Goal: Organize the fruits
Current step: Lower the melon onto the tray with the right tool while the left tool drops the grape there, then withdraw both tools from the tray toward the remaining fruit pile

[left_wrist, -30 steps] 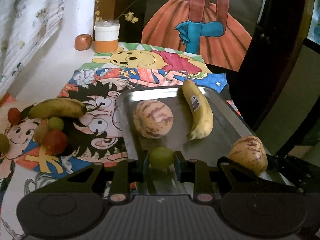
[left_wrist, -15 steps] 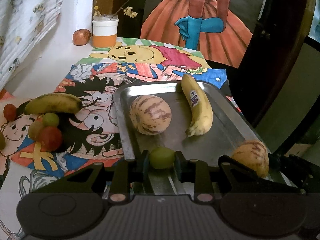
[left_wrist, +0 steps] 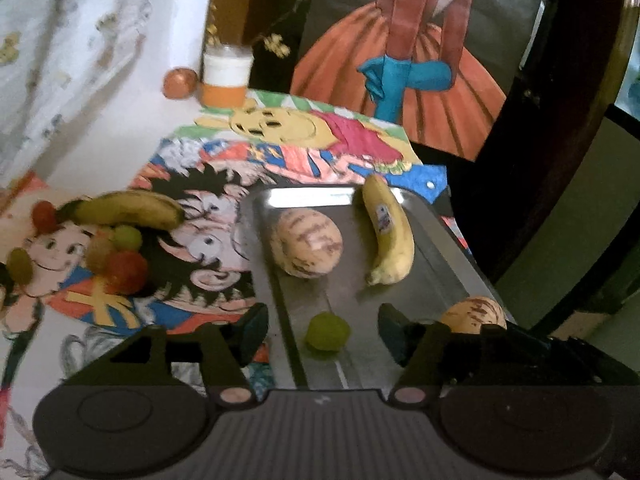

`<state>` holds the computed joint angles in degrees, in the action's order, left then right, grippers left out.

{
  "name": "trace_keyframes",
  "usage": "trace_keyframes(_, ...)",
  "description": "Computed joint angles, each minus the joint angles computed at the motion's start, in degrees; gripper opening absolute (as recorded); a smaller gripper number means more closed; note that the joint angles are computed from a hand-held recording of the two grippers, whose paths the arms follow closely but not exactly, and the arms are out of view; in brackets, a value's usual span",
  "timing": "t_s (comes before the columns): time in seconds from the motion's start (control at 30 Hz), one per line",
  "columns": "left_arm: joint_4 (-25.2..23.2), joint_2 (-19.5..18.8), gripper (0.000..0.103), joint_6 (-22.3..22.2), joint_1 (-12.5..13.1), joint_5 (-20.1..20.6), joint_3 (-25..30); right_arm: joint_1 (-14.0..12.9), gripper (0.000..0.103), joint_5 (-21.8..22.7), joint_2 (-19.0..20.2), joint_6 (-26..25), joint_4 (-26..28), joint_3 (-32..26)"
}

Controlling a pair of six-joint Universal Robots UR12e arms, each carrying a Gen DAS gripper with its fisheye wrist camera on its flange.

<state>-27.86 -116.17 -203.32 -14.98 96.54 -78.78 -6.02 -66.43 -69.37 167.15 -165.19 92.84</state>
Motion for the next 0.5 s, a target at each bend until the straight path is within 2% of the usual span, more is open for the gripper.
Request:
trace_keyframes(0.1,0.8,0.9,0.085,-1.2,-0.2,2.0,-1.1,-0.2,0.083,0.7,-0.6,-0.1,-0.7,0.6)
trace_keyframes(0.3,2.1,2.8,0.102,-2.4,-0.7,7.2,-3.4,-0.6,0.098,2.9,-2.2,-0.1,-1.6,2.0)
trace_keyframes(0.5,3.2,5.0,0.103,-1.2,-1.5,12.0,-6.6,-1.2,0.102,5.1,-4.2,-0.3,-0.9,3.4)
